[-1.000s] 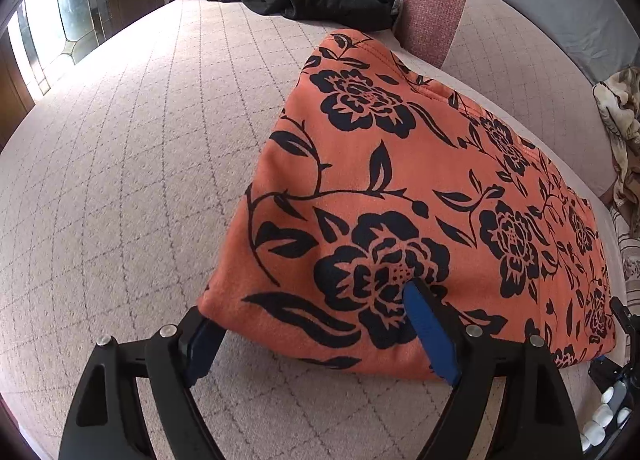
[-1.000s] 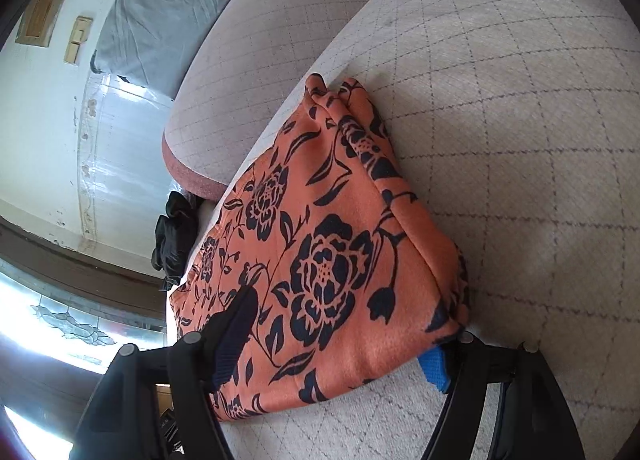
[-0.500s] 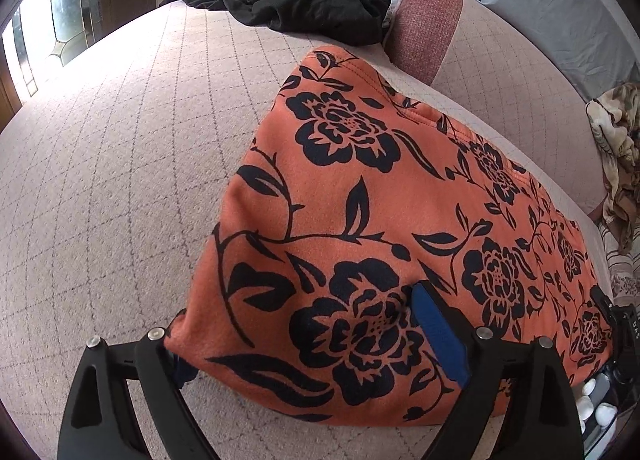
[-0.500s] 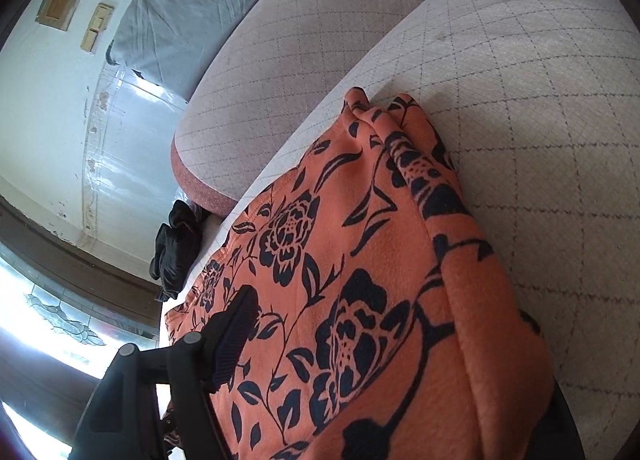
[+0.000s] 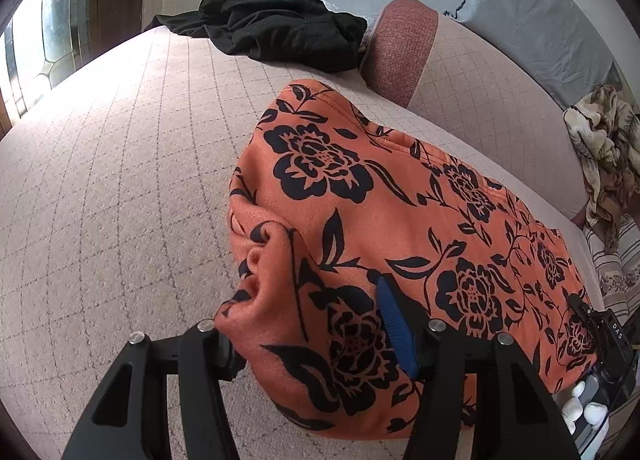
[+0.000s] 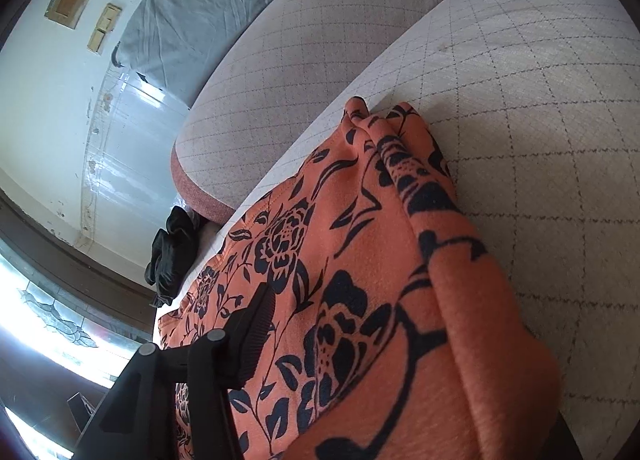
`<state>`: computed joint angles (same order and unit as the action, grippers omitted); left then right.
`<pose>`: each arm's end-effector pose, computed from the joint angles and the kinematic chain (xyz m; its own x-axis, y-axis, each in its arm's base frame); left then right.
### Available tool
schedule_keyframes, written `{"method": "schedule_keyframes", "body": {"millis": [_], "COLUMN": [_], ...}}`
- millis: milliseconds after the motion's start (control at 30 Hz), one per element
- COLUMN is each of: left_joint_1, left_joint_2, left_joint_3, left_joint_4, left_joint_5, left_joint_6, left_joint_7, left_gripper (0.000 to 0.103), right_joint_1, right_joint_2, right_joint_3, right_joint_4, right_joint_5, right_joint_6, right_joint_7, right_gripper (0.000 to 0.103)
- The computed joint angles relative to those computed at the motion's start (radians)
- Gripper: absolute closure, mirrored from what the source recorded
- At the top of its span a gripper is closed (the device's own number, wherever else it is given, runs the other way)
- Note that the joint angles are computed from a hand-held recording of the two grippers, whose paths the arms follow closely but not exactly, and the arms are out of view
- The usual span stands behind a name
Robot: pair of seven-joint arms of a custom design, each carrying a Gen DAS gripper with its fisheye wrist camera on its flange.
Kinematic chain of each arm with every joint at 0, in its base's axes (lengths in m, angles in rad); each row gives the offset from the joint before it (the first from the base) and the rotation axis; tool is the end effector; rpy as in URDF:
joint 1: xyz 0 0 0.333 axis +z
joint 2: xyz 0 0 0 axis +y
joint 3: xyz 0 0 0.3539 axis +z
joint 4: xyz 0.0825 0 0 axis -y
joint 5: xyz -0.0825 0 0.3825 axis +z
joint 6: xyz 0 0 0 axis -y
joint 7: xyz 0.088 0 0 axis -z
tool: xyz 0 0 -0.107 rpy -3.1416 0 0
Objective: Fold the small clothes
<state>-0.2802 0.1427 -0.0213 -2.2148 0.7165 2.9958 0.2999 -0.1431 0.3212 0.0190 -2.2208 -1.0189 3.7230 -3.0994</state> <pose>0.5424 -0.2175 0.4133 0.1943 -0.9429 0.2707 -0.7595 -0.3192 -0.5668 0.5641 0.0423 0.3795 -0.1661 -0.6690 -0.7244 -0.6253 0.6395 -0.4472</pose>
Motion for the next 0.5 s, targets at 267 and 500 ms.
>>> {"method": "schedule_keyframes", "body": {"millis": [267,500], "left_joint_1": [0.012,-0.013], "left_joint_2": [0.016,0.008], "left_joint_3": [-0.017,0.033], "left_joint_4": [-0.023,-0.064], "left_joint_5": [-0.198,-0.272], "left_joint_6": [0.055,0.130], "left_joint_7": [0.167,0.189], "left_gripper": [0.024,0.067], "right_joint_1": [-0.011,-0.003], "right_joint_2": [0.003,0.002], "right_joint_3": [0.007,-0.004], "right_joint_4": [0.005,0.019], "right_joint_5": [-0.020,-0.057], "right_joint_6": [0.006,0.007], "right_joint_7": [0.024,0.063], "right_gripper": [0.044,0.040]}}
